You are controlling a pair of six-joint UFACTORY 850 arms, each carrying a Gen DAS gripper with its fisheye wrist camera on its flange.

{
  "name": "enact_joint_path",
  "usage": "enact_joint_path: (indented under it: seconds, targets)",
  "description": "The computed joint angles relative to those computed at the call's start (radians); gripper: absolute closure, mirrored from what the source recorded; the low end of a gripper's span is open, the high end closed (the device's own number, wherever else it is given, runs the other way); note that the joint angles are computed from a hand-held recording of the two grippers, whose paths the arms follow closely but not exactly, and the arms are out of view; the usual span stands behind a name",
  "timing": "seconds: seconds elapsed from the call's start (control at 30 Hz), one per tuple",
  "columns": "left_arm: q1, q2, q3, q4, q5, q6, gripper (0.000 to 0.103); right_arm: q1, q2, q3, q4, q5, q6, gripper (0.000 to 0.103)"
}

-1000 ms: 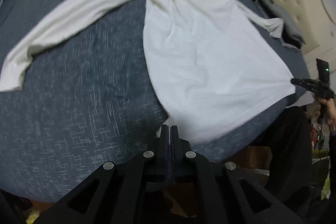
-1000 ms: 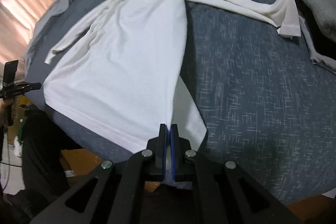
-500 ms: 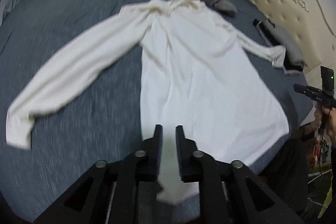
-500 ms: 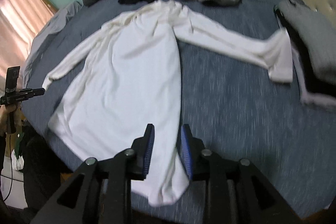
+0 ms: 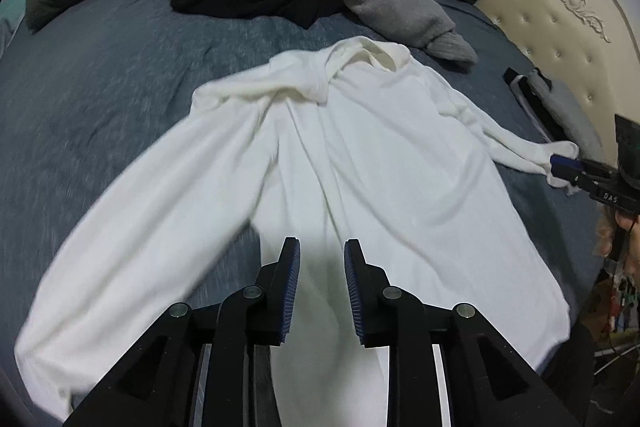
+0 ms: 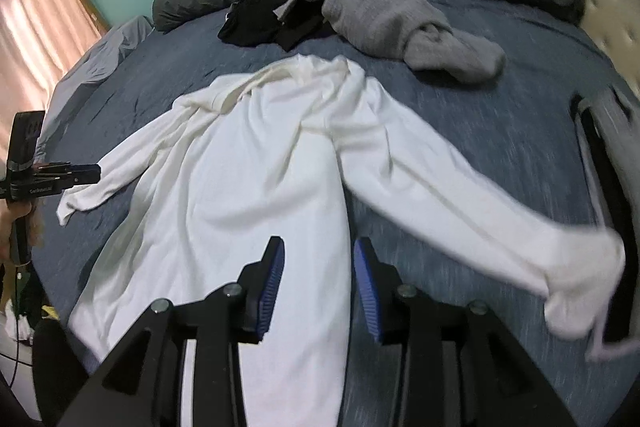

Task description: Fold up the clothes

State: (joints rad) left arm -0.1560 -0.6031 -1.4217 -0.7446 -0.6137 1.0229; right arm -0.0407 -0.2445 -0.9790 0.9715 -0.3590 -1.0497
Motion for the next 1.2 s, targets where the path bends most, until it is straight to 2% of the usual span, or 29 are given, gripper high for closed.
enact_joint_path:
  seconds: [0.2, 0.33, 0.5, 0.63, 0.87, 0.93, 0.97, 1.07, 1.17, 1.2]
  targets:
    - [-0.039, -0.168, -0.220, 0.066, -0.004, -0.084, 0.078, 0.030, -0.162, -0.177, -0.007, 0.013, 0.005, 0.066]
    - [-0.063, -0.279, -0.372, 0.133, -0.008, -0.142, 0.058, 0.047, -0.268, -0.294, -0.071, 0.025, 0.074, 0.061]
    - [-0.084, -0.377, -0.513, 0.197, -0.020, -0.179, 0.058, 0.065, -0.374, -0.426, -0.150, 0.037, 0.122, 0.051]
    - [-0.090, -0.437, -0.594, 0.215, -0.031, -0.177, 0.058, 0.080, -0.452, -0.533, -0.250, 0.027, 0.207, 0.050]
    - [-0.096, -0.485, -0.662, 0.226, 0.000, -0.145, 0.058, 0.118, -0.559, -0.690, -0.399, 0.005, 0.335, 0.050]
    - [-0.097, -0.499, -0.686, 0.240, 0.006, -0.147, 0.064, 0.128, -0.586, -0.732, -0.469, 0.001, 0.404, 0.050]
    - [-0.097, -0.508, -0.701, 0.248, 0.006, -0.153, 0.072, 0.134, -0.601, -0.755, -0.514, -0.002, 0.447, 0.050]
    - [-0.094, -0.538, -0.756, 0.261, -0.022, -0.165, 0.088, 0.141, -0.647, -0.823, -0.608, -0.029, 0.545, 0.050]
    - [-0.092, -0.563, -0.801, 0.263, -0.043, -0.169, 0.097, 0.149, -0.684, -0.876, -0.690, -0.052, 0.625, 0.051]
    - [-0.090, -0.566, -0.806, 0.256, -0.048, -0.166, 0.099, 0.149, -0.696, -0.894, -0.691, -0.063, 0.628, 0.066]
